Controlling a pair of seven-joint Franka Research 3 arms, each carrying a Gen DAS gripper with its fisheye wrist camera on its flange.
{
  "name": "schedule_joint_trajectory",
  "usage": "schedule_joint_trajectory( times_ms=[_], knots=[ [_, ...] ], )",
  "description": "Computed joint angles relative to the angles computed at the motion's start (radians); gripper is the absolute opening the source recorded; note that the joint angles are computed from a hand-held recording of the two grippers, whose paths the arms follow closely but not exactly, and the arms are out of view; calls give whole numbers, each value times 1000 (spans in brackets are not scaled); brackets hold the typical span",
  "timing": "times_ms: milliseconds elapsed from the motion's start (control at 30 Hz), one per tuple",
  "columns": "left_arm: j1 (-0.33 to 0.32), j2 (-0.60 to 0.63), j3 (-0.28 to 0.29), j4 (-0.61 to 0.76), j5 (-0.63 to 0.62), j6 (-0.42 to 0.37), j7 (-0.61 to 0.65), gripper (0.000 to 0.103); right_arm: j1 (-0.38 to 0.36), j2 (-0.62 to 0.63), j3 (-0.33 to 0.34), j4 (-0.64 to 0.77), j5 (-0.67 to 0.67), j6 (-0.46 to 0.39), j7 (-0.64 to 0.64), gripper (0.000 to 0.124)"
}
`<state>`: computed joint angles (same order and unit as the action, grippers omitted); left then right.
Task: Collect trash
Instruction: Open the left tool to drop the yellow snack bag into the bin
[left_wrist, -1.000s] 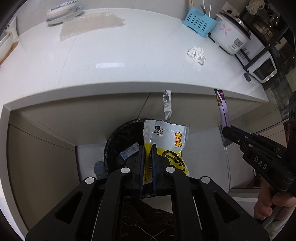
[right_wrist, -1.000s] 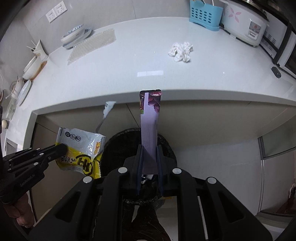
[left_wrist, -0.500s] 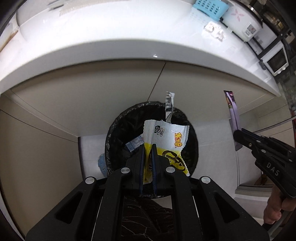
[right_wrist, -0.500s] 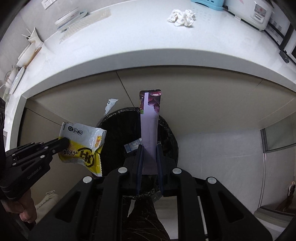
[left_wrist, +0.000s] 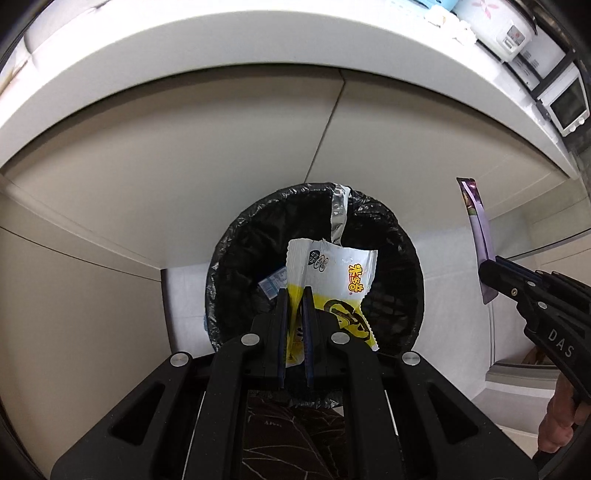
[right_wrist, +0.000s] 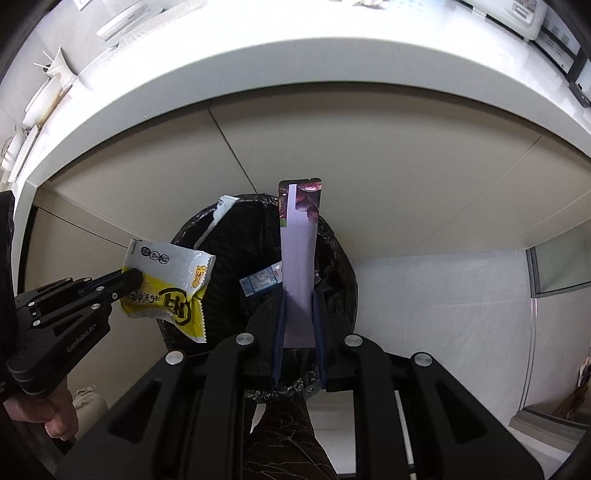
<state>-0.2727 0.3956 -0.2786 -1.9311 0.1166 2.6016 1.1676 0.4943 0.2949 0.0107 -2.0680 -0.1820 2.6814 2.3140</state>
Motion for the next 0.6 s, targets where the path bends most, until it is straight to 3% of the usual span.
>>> schedule_joint_trajectory(
  times_ms=[433,533,600],
  knots=[
    [-6,61,-11,63,-3,-40,22,11,-4,14,3,10,25,-16,-24,13],
    [-6,60,-13,64,-8,-20,26,26,-4,13,2,8,27,-14,-26,13],
    [-10,61,-10,66,-9,-14,19,46,-5,14,3,11,31,-14,-29,13]
  ],
)
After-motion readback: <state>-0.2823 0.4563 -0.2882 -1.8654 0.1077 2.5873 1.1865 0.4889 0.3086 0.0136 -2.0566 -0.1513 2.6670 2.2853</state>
